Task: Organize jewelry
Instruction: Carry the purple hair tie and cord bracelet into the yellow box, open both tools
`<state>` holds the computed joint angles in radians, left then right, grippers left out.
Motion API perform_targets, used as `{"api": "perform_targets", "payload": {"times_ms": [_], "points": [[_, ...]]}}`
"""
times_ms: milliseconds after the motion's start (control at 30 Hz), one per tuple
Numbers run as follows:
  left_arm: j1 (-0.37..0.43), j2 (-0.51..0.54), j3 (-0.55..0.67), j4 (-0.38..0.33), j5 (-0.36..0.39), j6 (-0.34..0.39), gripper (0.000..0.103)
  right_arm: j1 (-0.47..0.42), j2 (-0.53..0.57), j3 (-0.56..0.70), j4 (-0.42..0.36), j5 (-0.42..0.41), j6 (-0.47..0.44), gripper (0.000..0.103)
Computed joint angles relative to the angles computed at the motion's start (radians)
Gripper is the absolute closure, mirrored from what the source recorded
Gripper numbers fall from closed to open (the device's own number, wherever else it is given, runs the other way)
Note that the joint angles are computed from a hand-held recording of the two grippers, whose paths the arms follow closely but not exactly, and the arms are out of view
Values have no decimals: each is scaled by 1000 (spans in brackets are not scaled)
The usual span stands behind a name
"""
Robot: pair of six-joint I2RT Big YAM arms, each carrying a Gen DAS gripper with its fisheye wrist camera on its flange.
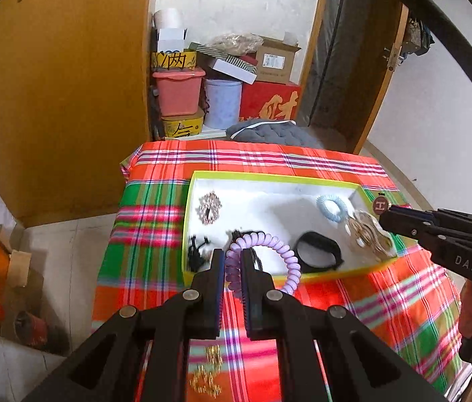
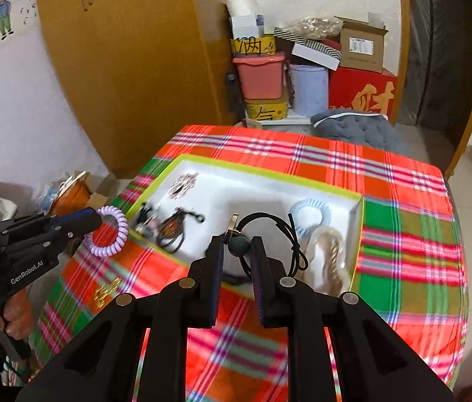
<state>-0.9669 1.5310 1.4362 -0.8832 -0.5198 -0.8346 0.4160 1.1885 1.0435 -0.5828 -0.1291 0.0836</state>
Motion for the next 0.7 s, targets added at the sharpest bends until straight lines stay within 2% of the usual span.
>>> {"api": "perform_targets", "payload": {"times_ms": [400,700], "points": [[125,107,54,56,122,62,94,-42,200,138,-18,-8,-28,86],[164,175,97,53,159,65,94,-41,300,207,-64,-9,-23,86]]}}
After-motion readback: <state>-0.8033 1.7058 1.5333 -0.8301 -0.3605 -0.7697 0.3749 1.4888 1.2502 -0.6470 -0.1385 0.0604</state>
